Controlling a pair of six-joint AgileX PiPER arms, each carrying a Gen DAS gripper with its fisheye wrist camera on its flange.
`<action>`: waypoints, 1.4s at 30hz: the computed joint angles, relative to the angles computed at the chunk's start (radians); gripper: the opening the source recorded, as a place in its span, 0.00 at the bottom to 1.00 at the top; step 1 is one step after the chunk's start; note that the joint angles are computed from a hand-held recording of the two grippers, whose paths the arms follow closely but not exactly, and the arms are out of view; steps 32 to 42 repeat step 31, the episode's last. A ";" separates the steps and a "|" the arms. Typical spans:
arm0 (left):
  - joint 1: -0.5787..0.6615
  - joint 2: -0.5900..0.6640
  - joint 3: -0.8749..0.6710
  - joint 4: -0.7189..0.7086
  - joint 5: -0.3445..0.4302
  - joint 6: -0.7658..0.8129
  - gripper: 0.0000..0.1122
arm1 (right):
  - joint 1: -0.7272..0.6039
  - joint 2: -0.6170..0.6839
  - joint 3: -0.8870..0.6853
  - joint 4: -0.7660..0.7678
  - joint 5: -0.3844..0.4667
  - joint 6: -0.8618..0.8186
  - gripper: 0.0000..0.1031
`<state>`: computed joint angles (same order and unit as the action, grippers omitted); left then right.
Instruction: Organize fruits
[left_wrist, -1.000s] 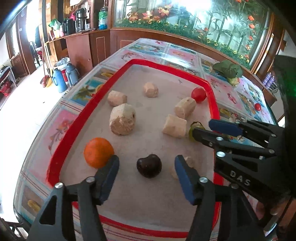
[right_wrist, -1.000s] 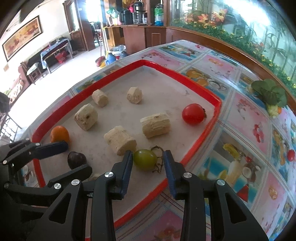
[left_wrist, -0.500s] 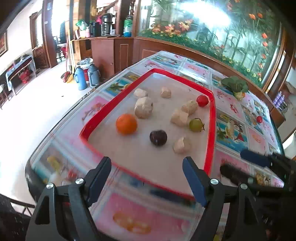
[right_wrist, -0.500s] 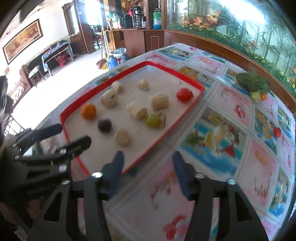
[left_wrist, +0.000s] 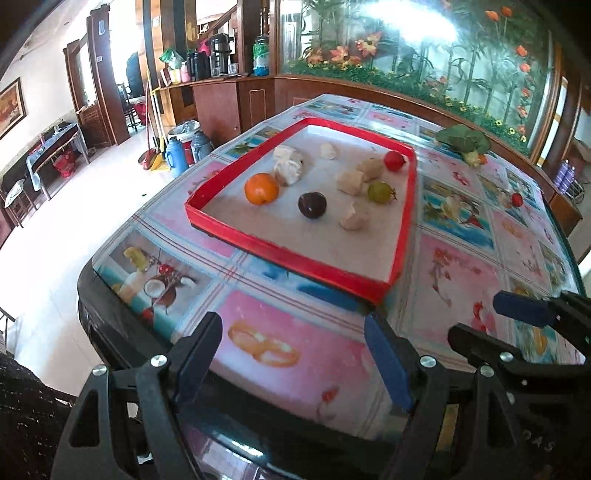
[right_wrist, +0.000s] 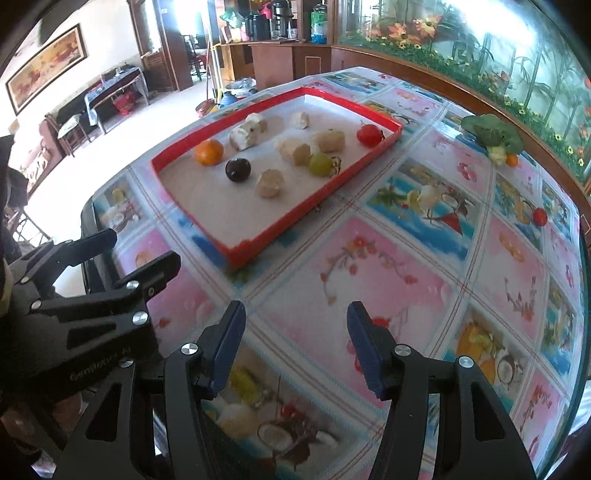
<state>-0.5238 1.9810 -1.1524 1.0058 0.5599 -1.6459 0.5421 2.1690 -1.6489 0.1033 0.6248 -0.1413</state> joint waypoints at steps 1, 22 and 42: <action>-0.009 -0.002 0.005 0.013 0.010 -0.018 0.72 | 0.002 -0.006 0.012 -0.005 -0.003 0.005 0.55; 0.000 -0.041 0.066 0.020 -0.030 -0.031 0.74 | 0.041 -0.014 0.055 -0.129 -0.030 0.079 0.55; 0.022 -0.046 0.066 0.020 -0.061 -0.021 0.80 | 0.038 0.007 0.019 -0.143 -0.015 0.095 0.55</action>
